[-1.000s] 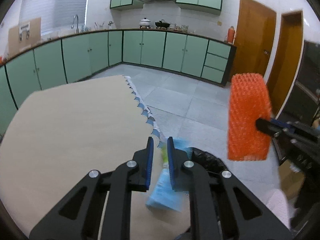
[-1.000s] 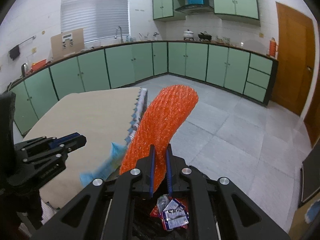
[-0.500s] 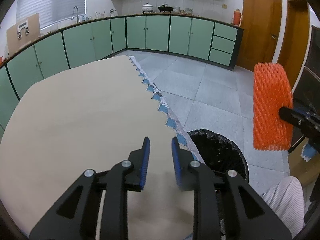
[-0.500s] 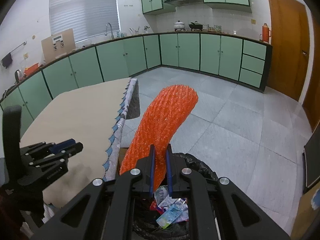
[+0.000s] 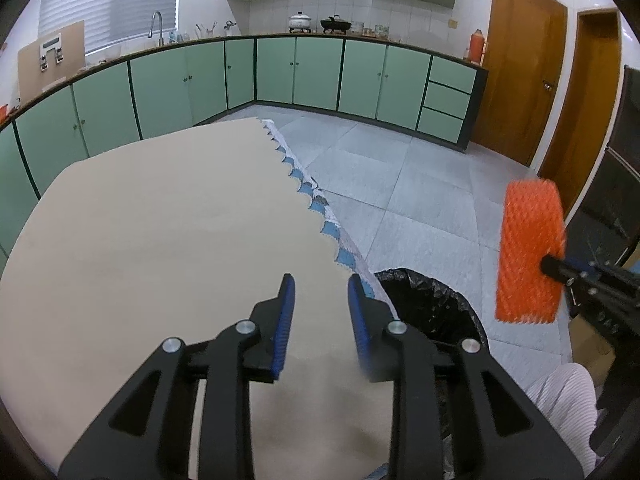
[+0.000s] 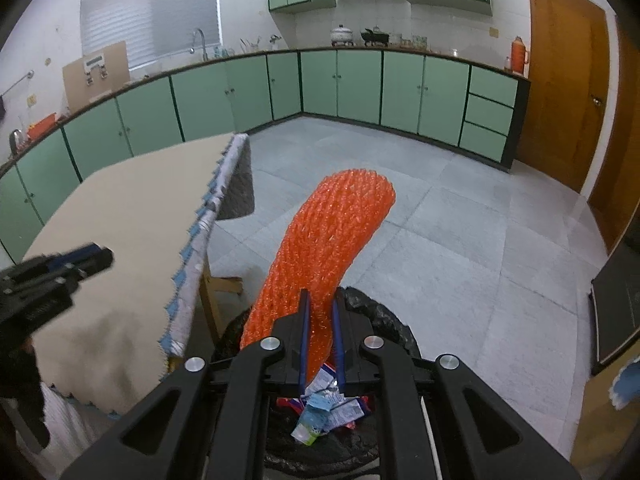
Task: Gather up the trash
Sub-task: 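Open both tools over the trash bin to drop the carton and net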
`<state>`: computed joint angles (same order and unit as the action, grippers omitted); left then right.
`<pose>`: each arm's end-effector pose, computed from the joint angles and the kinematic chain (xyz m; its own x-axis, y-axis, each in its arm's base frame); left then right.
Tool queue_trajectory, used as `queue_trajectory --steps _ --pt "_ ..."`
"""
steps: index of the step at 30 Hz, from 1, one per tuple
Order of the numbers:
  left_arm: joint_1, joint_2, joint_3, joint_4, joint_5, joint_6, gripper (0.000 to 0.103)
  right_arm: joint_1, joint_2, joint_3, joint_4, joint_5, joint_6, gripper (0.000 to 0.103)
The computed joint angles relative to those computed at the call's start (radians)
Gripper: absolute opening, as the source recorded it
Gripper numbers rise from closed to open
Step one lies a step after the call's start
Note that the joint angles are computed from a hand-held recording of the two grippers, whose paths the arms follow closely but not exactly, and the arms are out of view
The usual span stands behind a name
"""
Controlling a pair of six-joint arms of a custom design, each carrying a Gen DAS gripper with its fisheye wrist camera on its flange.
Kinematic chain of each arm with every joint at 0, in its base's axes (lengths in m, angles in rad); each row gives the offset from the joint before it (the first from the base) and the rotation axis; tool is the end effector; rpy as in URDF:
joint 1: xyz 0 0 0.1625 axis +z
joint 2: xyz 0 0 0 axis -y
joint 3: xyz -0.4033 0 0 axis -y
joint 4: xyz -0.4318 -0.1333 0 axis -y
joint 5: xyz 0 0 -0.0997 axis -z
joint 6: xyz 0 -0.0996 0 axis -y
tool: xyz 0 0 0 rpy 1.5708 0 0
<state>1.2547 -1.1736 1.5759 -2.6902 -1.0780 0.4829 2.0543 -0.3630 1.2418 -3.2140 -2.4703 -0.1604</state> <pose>-0.0418 -0.7082 0.3647 -0.7184 0.3135 -0.6210 0.6412 0.6445 -0.4165 0.4057 -0.6537 -0.0025 -0.7387 0.0861 0.6685 -0.4594 0.6613 -0.5930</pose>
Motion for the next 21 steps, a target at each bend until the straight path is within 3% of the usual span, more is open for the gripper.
queue_trajectory --steps 4,6,7,14,18,21 --pt "-0.006 -0.012 0.009 -0.009 -0.008 0.007 0.033 -0.015 0.004 0.0 0.055 -0.024 0.044 0.02" --pt "-0.009 -0.016 0.011 -0.012 -0.01 0.009 0.036 -0.018 0.007 0.0 0.064 -0.034 0.053 0.039" --pt "-0.01 -0.018 0.013 -0.016 -0.011 0.01 0.036 -0.018 0.008 0.0 0.061 -0.037 0.054 0.041" --pt "-0.021 -0.029 0.022 -0.023 -0.019 0.015 0.041 -0.015 -0.005 0.02 0.005 -0.011 0.046 0.06" --pt "-0.029 -0.041 0.034 -0.04 -0.03 0.024 0.053 0.001 -0.011 0.021 -0.041 -0.007 0.023 0.075" --pt "-0.035 -0.051 0.039 -0.044 -0.037 0.028 0.056 0.015 -0.008 0.014 -0.079 -0.016 -0.014 0.083"
